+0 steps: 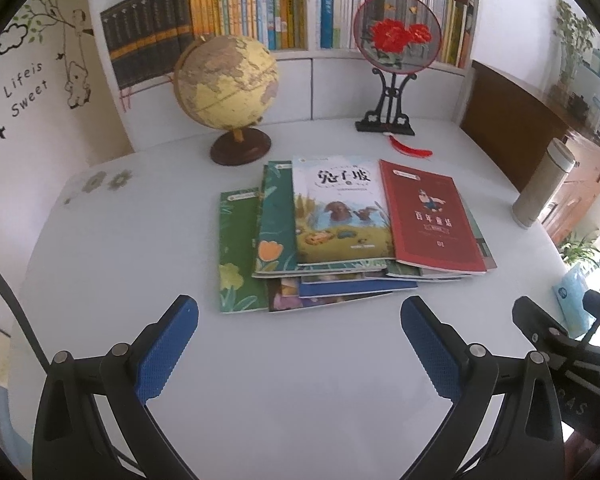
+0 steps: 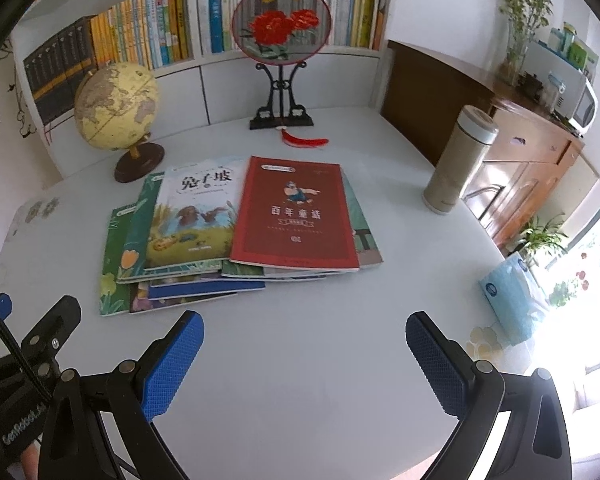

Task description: Organize books

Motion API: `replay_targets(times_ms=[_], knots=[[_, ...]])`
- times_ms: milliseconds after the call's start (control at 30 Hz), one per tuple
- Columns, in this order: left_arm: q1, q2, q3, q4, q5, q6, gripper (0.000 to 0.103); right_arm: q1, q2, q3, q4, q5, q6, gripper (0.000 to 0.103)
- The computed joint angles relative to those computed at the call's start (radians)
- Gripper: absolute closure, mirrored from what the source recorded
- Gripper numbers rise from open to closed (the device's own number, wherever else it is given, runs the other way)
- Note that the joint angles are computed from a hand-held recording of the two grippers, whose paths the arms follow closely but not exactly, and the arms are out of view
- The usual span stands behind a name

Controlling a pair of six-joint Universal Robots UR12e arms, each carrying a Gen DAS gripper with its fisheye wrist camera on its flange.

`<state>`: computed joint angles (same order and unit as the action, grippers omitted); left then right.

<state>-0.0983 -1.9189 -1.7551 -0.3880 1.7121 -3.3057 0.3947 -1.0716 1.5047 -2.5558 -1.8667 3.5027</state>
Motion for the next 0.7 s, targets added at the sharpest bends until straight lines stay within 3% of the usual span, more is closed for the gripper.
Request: replay_targets(times_ms=[367, 500, 600, 700], knots=[[-0.028, -0.067, 0.095, -0.037, 0.006, 0.016, 0.002, -0.050, 0.021, -0.028, 0.040, 0.009, -0.029, 0.002], [-0.026, -0.112, 0.146, -0.017, -0.002, 0.034, 0.002, -0.096, 0.040, -0.036, -0.005, 0.130, -0.056, 0.002], [-0.011, -0.165, 0.202, -0.026, -0.077, 0.027, 0.002, -0.124, 0.071, -0.053, -0.053, 0.211, -0.113, 0.002], [-0.011, -0.212, 0.250, -0.045, -0.099, 0.018, 0.002, -0.159, 0.109, -0.079, -0.069, 0.348, -0.163, 0.003]])
